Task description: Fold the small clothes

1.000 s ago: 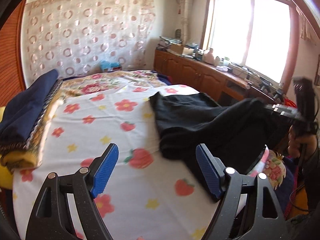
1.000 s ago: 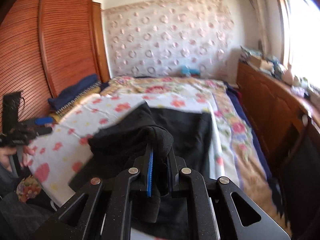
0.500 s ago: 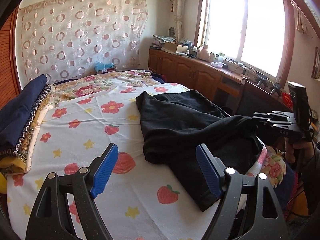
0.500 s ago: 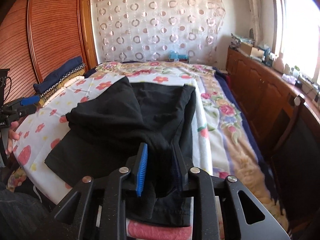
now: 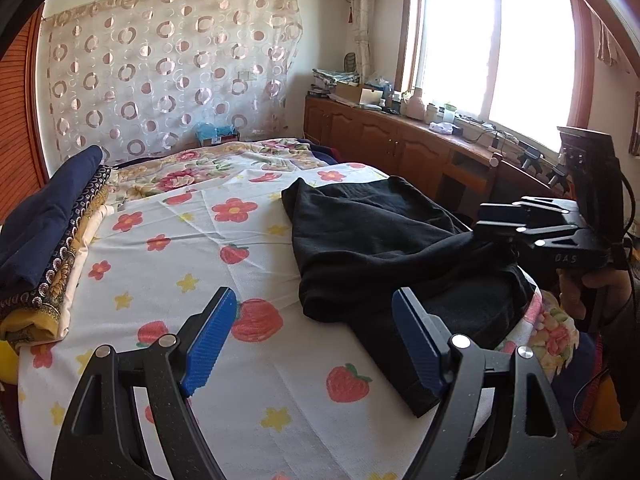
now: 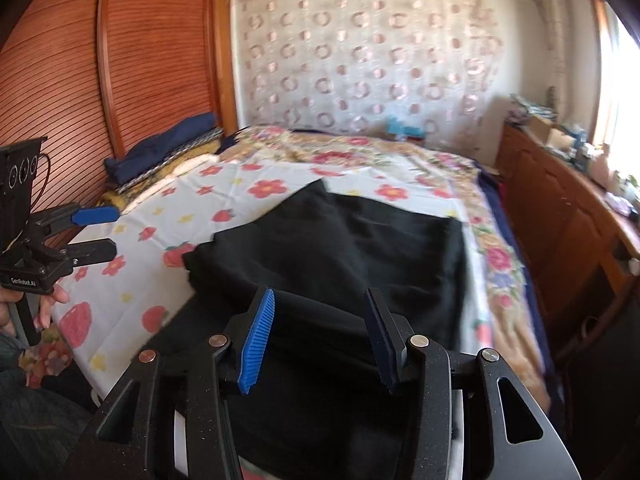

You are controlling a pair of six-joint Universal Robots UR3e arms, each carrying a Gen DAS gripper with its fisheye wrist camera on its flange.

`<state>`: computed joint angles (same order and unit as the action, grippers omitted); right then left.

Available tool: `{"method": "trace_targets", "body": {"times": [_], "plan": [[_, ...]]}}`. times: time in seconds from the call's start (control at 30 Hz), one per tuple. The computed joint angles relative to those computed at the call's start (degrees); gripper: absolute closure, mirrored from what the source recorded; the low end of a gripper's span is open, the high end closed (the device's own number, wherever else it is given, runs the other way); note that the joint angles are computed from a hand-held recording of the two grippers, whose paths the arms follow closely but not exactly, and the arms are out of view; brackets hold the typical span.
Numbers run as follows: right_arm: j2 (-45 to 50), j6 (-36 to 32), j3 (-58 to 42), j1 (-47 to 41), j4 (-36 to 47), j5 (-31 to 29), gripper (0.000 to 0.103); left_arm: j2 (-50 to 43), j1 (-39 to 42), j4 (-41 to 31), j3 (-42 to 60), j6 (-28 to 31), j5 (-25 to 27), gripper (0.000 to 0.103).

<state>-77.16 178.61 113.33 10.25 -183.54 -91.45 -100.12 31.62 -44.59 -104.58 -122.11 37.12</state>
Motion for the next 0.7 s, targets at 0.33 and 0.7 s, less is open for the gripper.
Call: {"method": "trace_targets", "body": {"times": [0.33, 0.7], "plan": [[16.0, -5.5, -24.3, 1.6, 14.4, 6.0, 0.055, -1.0, 2.5, -0.3, 1.0, -0.8, -0.7, 0.022], [29.6, -11.3, -48.5, 3.6, 32.9, 6.5, 0.054, -2.2, 5.3, -2.4, 2.8, -0.5, -2.6, 0.022]]}}
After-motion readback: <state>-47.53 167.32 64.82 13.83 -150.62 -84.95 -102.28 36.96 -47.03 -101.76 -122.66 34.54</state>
